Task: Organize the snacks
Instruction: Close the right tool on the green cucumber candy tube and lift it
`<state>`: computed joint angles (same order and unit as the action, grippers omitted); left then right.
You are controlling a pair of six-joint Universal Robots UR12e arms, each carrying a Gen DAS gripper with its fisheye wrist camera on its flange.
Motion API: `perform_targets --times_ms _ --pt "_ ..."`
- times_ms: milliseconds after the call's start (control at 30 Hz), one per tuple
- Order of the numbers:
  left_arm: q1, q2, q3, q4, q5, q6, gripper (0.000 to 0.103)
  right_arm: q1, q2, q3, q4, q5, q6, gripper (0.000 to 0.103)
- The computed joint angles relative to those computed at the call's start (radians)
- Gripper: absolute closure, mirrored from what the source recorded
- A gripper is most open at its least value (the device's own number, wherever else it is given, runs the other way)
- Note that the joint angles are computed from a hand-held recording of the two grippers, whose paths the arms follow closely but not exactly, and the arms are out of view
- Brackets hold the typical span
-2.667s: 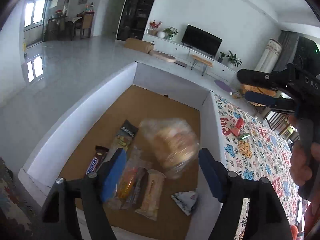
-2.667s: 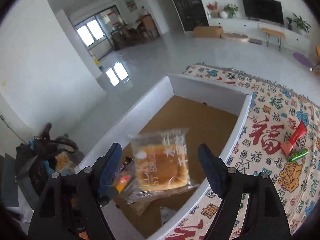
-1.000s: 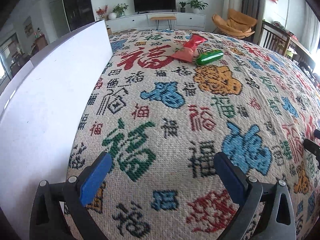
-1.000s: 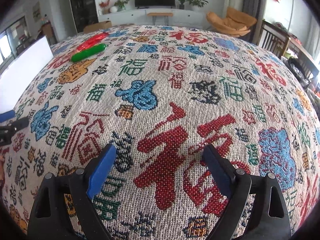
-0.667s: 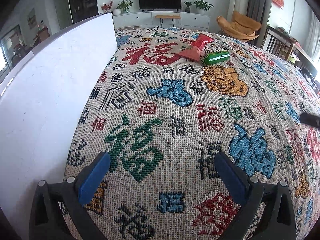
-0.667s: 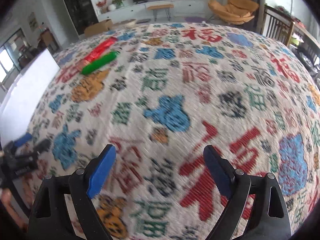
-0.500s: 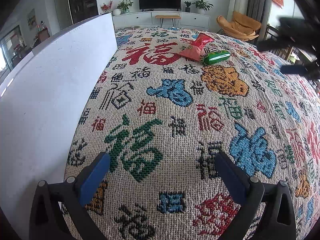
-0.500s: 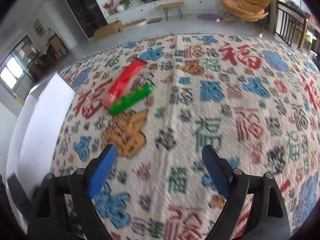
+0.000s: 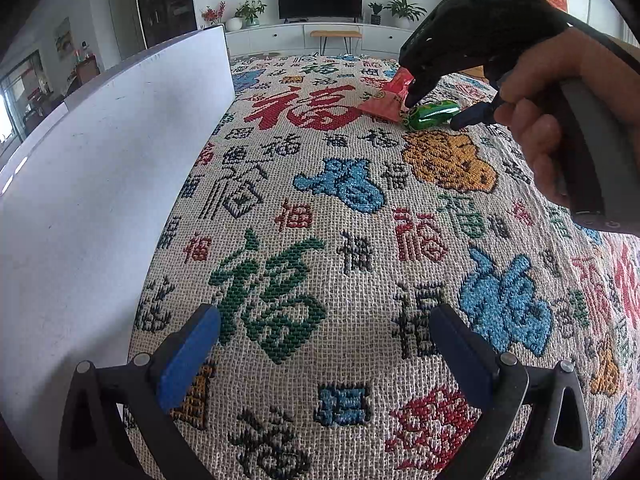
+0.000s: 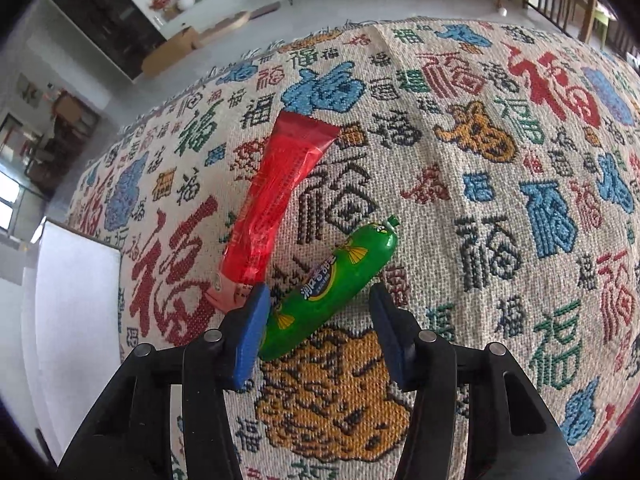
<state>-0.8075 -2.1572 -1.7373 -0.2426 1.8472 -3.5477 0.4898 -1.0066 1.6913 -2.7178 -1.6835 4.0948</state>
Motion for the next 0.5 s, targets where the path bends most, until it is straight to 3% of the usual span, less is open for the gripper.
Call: perform_targets --times_ms 167,267,367,500 --pt "0.000 0.000 0.001 -0.001 0.000 -0.001 0.000 0.022 0.018 -0.061 0.132 -0.086 -0.090 0.056" --pt "0.000 0.000 0.001 -0.001 0.000 -0.001 0.000 0.035 0.018 -0.085 0.228 -0.131 -0.179 0.077" --pt "0.000 0.000 0.001 -0.001 0.000 -0.001 0.000 0.033 -0.008 -0.045 0.210 -0.116 -0.222 0.079" --pt "0.000 0.000 0.001 -0.001 0.001 -0.002 0.000 0.034 -0.078 0.069 0.112 -0.119 -0.261 0.079"
